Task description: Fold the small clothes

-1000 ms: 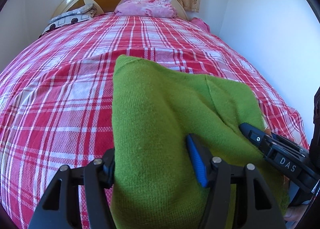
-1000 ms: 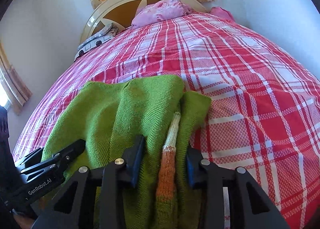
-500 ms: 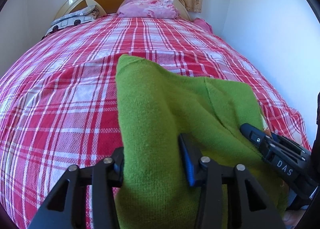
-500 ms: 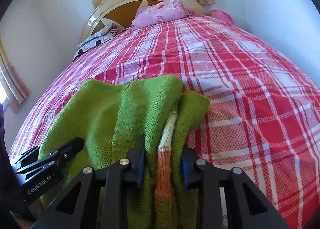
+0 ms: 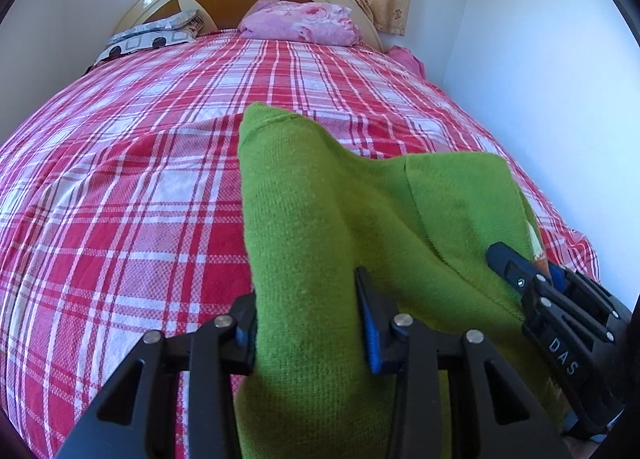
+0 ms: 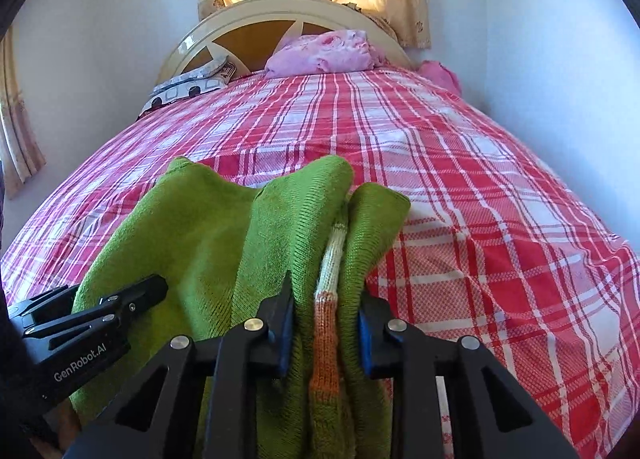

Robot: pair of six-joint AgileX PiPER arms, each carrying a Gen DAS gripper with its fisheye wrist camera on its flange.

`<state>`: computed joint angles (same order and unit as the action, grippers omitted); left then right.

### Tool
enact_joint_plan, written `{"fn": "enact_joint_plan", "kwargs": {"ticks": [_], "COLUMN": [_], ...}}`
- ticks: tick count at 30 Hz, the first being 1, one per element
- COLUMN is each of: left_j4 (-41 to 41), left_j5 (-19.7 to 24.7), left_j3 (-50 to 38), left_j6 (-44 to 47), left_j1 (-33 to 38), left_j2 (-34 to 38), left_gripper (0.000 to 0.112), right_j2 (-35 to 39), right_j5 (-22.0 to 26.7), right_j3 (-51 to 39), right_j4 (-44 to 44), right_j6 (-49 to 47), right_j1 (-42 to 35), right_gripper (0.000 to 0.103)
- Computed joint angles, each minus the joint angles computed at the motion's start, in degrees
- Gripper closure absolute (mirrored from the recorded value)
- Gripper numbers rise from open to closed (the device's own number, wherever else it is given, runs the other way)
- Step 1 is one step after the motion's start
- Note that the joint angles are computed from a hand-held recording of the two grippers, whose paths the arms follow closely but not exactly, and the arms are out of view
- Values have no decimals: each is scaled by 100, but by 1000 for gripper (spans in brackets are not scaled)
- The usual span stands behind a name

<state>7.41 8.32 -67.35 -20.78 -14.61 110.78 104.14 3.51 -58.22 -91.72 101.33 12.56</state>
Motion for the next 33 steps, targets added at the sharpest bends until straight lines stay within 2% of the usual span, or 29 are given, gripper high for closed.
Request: {"fn": "enact_joint_plan", "kwargs": {"ticks": [2,7,10,15,19,23,27,33], "left_j4": [-381,-1912,-2547,-3948,-3937,-4826,-5191,-6516], "left_j5": [-22,-90,-123,-73,-121,-55,-51,147], "left_j3": [46,288,433,695,971,1274,1613,2197], "left_j6": [352,1787,2420,3818,3935,4891,5370,6962], "left_j1": [40,190,258,437,521,750,954,1492], "left_j2": [-36,-223,-325,-539,-788,-1070,-1397,-2002], "left_gripper": [72,72,73,73,73,73,73,73], "right_j2": [-18,-143,-208,-347,-560,-773,-946,-1244], "right_j5": [60,158,167,534,627,822,999,1423], "right_j3": [8,108,134,251,388,524,602,664], "right_j4": [-95,-420,-164,42,573,864,1403,1966], "right_j6": [83,416,220,118,-206,-306,-595,-861], "right_j1": [51,178,245,593,805,1128,1491,2154], "right_gripper": [78,78,78,78,78,78,78,78]}}
